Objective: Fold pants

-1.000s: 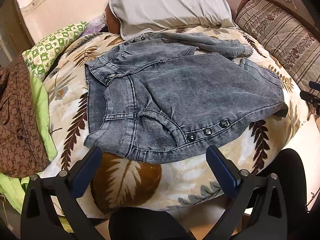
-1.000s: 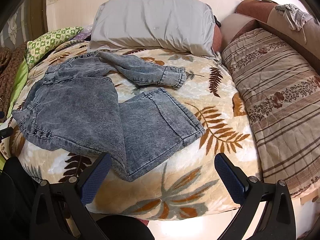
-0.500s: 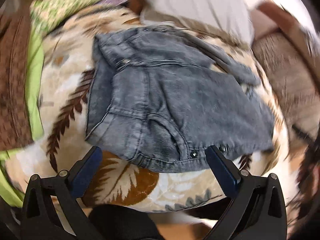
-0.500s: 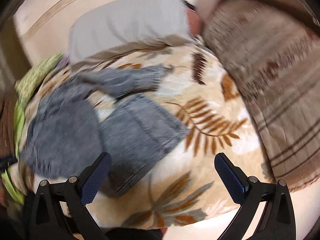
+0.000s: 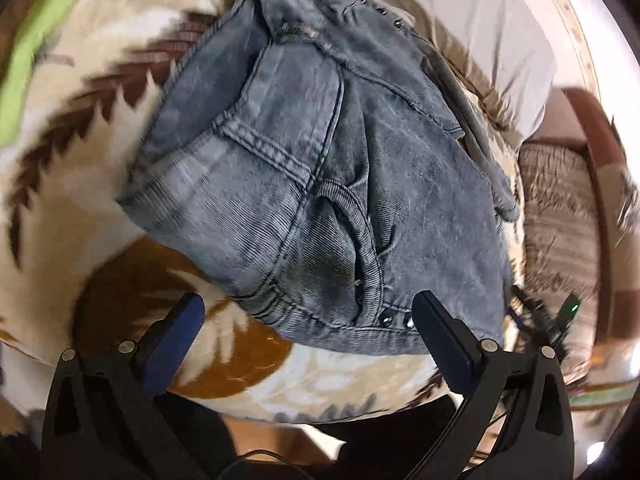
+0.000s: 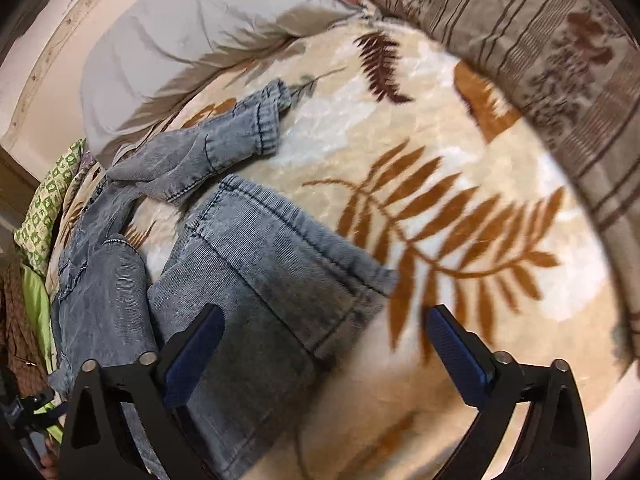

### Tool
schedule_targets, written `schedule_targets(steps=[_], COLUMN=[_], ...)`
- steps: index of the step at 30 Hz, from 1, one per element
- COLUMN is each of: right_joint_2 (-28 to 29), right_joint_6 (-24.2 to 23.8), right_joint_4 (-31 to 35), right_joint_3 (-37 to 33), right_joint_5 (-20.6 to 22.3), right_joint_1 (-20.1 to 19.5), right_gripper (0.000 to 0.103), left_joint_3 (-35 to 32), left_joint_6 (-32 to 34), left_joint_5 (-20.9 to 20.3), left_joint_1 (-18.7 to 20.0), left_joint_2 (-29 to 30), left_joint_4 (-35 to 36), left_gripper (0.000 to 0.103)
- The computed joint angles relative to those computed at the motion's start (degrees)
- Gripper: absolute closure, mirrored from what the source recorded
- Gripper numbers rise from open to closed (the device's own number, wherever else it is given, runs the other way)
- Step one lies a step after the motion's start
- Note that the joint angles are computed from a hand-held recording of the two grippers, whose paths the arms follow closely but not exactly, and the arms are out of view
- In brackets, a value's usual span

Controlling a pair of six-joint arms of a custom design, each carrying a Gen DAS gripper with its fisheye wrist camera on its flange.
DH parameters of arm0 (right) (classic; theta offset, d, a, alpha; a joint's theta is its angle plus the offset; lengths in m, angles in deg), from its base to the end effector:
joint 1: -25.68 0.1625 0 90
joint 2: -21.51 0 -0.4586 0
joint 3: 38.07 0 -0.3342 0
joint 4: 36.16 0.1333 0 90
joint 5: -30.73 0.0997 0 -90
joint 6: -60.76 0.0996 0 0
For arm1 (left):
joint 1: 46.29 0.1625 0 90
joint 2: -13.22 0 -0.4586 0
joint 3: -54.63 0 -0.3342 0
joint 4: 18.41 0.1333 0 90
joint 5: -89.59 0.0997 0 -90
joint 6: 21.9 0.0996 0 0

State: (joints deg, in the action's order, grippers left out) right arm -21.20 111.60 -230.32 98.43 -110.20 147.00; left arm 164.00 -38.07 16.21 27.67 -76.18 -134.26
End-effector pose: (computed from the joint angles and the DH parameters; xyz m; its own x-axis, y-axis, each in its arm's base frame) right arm 0.2684 -0.3333 0.0963 -0.7824 0.5201 0.3427 0.1509 0.6921 -0.7058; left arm 0.0373 -0.4559 0.4222 -0.9688 -0.0390 -0.2447 0.0053 0.9841 -0.1776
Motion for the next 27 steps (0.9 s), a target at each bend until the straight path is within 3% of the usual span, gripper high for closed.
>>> schedule_targets(steps=[2,3,4,6,8,9,10,15,19,23,27], right_joint_2=[0.90,1.01,1.02,1.43,2.18,2.34,2.34,-0.93,-5.52,-6.12,-1.85], right_joint_6=[-0.99,-1.44,-1.61,-4.41,-5.40,-6.30,-6.60,-5.19,5.82,15.18,19.00], right_joint_4=[0.24,0.34,0.78,-4.57,-8.62,-10.60,-12.14,-15.39,-10.22,-9.44,-14.18], right_joint_3=[-0.91,-1.08,-1.27,-0.05,0.53,0.76,0.93,3.33,9.25,15.33,18.92], right_joint_5=[-1.22,-1.58,-1.94,0.25,0.02,-0.43,-1.38,-7.72,-11.76,-10.66,-7.22], right_joint_1=[0.52,0.68,0.72,-0.14,0.17,0.64,1.59,7.29,10.93,11.09,8.79], right_gripper=[0.021,0.036,0.060,0.088,0.089,0.090,0.090,0.091,0.091,0.091,0.084], left_joint_3=[0.80,0.99,1.13,1.39,1.83,1.47,0.89,-0.30,0.34,0.67,0.19], left_joint_6=[-0.88,-0.76,-0.59,-1.42,-1.49,-1.47,-1.31,-0.80,0.04,-0.62,-0.43], left_joint_5=[-0.76,-1.62,-3.40,-2.98,-0.53,0.12,-0.14,1.31,3.76,4.43,5.26], left_joint_1=[0.20,0.20,0.46,-0.22,-1.43,-1.61,-1.28,-2.05,-3.33,-2.28,-1.09], left_joint_2=[0.14,0.12,0.13,0.21,-0.07,-0.01,0.07,-1.76,-2.58,-1.83,-1.17], left_joint_4=[-1.84,-2.74,-3.64,-4.23,-4.75,-4.19,-3.77,-3.54,-2.38,-1.24,0.59], left_gripper=[0.000,0.001,0.010,0.024,0.056,0.087,0.093,0.093,0.093,0.093,0.092])
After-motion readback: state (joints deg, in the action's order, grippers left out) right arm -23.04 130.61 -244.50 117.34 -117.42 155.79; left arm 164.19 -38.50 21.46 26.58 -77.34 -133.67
